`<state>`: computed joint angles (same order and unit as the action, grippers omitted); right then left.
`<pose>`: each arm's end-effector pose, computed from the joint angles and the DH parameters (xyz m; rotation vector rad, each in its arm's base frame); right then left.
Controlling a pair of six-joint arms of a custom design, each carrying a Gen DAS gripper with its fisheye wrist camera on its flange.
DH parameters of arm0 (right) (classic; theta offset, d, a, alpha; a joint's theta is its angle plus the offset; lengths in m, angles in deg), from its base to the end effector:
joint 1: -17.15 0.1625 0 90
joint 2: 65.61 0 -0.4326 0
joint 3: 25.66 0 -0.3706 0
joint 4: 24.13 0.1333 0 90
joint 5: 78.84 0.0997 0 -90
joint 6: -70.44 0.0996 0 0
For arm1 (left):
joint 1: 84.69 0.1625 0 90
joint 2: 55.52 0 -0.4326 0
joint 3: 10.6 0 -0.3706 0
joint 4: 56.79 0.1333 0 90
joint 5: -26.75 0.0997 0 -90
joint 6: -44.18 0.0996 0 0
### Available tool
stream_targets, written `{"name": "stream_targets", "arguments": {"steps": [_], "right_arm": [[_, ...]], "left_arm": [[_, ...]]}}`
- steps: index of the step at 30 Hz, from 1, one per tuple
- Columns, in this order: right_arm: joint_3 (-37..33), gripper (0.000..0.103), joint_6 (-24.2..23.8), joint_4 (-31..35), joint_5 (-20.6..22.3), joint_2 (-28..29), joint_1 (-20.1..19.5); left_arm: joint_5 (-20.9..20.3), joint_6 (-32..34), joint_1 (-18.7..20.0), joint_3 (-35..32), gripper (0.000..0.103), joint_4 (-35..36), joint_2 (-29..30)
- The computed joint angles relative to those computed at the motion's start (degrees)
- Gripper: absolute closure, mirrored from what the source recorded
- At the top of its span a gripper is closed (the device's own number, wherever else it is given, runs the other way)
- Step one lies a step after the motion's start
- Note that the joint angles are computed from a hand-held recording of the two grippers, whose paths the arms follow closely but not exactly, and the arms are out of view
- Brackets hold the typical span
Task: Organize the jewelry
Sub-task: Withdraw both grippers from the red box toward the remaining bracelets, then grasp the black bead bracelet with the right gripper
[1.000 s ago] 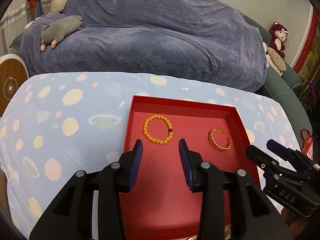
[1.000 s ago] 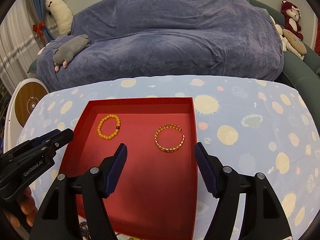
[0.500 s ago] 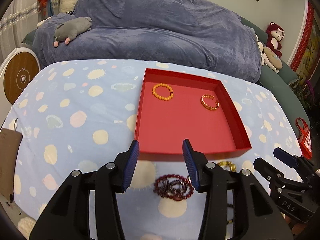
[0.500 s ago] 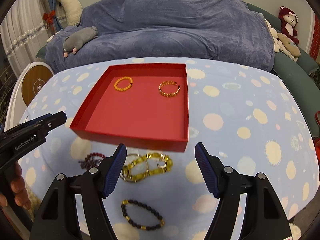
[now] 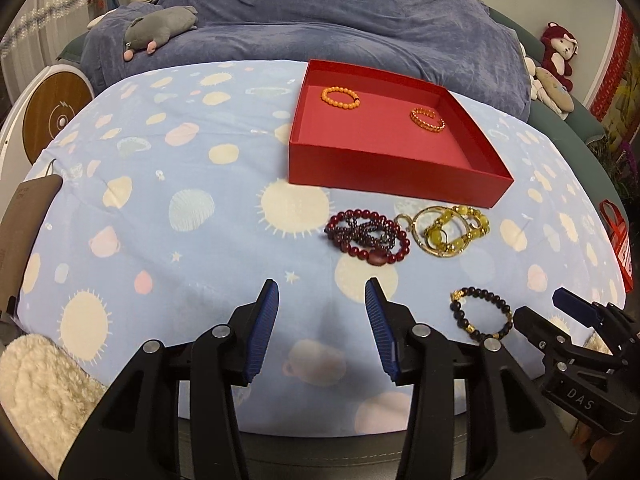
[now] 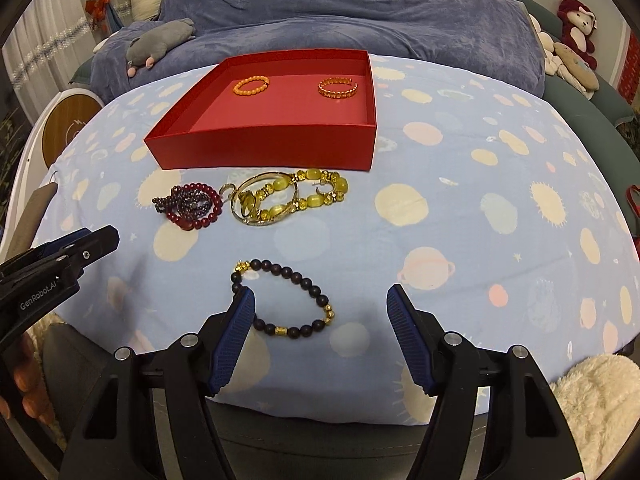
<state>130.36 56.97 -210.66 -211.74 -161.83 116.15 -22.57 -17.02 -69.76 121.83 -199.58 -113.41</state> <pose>0.1058 -0.2496 0.2734 0.1525 -2.2933 0.7211 -0.3290 -0.2929 0.0646 0.4700 2.4158 -0.6689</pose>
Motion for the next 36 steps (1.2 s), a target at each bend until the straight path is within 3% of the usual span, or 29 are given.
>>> {"name": "stream_targets", "arguments": {"steps": [5, 19, 28, 36], "right_arm": [[0.7, 0.054, -0.7, -1.9, 1.6, 1.2, -1.8], [0.4, 0.055, -2.1, -8.0, 0.4, 7.9, -2.7], [0.2, 0.059, -2.2, -6.8, 1.7, 7.7, -4.5], [0.7, 0.092, -2.7, -5.4, 3.4, 5.1, -5.8]], "left_arm": [[0.8, -1.7, -0.6, 1.4, 0.06, -0.5, 0.2], [1.2, -1.5, -1.0, 2.4, 0.06, -2.2, 0.7], [1.1, -2.2, -0.9, 2.6, 0.057, -1.9, 0.6], [1.2, -2.4, -0.9, 2.4, 0.057, -1.5, 0.7]]}}
